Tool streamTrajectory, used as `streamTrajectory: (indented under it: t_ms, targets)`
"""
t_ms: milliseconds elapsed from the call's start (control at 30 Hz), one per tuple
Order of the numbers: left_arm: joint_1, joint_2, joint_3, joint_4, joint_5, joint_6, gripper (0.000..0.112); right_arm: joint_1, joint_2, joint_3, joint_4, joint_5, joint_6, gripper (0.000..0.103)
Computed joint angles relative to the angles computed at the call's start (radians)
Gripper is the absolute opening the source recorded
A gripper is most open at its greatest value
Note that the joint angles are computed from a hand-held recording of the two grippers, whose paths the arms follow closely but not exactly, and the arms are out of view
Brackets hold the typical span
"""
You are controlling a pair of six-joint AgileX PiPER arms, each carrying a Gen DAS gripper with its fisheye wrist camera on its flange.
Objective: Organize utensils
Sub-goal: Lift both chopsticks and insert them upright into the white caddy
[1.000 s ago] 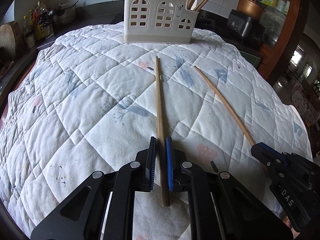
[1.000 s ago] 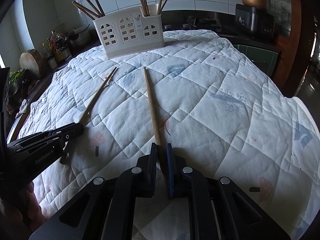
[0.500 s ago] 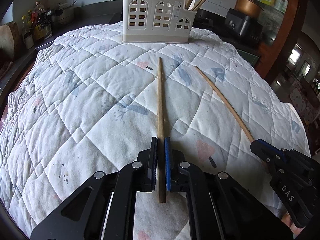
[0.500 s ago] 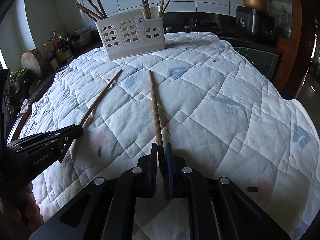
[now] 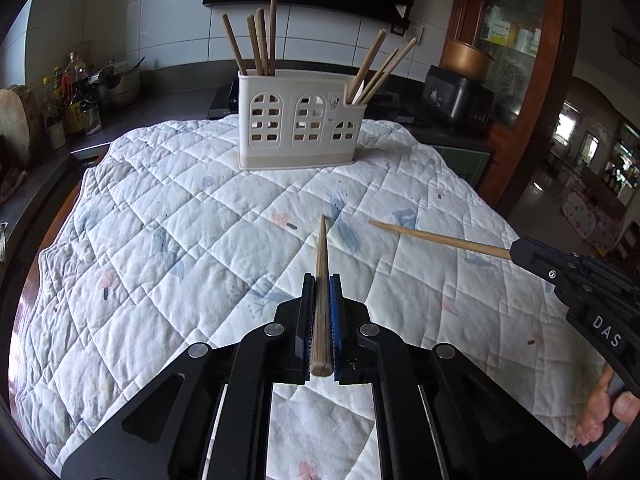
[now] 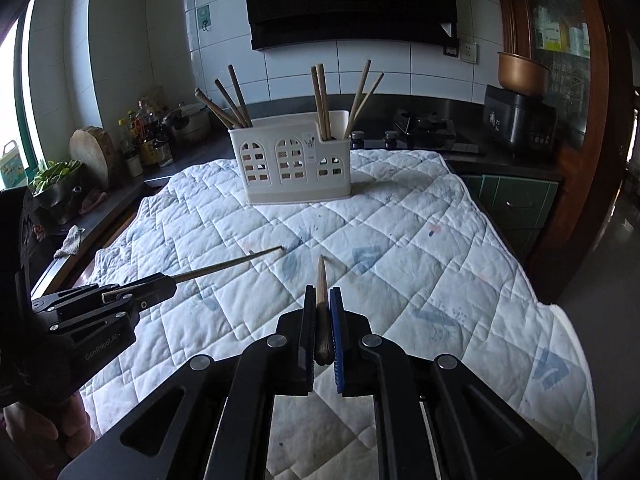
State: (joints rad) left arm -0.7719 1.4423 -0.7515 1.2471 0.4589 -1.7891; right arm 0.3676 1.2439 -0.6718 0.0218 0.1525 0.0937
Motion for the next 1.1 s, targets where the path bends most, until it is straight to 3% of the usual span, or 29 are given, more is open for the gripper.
streamTrajectory:
  t_ms: [133, 233, 367, 567, 733, 967, 1100]
  targets:
    - [0.021, -0.039, -0.006, 0.063, -0.009, -0.011, 0.006, -0.023, 0.017, -0.077, 0.262, 0.041, -0.284, 0.007]
    - [0.054, -0.061, -0.020, 0.058, -0.056, 0.043, 0.006, -0.026, 0.047, -0.141, 0.276, 0.077, -0.320, 0.007]
    - [0.100, -0.060, -0.061, -0.058, -0.105, 0.210, 0.006, -0.050, 0.087, -0.231, 0.347, 0.148, -0.413, 0.007]
    - [0.183, -0.043, -0.155, -0.395, -0.141, 0.612, 0.006, -0.102, 0.164, -0.426, 0.366, 0.298, -0.482, 0.007]
    - [0.236, -0.008, -0.284, -0.693, -0.097, 0.980, 0.006, -0.126, 0.247, -0.657, 0.300, 0.438, -0.438, 0.007]
    - [0.279, 0.066, -0.504, -0.884, 0.002, 1.260, 0.006, -0.137, 0.426, -1.038, 0.217, 0.603, -0.361, 0.007]
    - [0.299, 0.122, -0.681, -0.900, 0.066, 1.334, 0.006, -0.147, 0.566, -1.307, 0.195, 0.698, -0.319, 0.007]
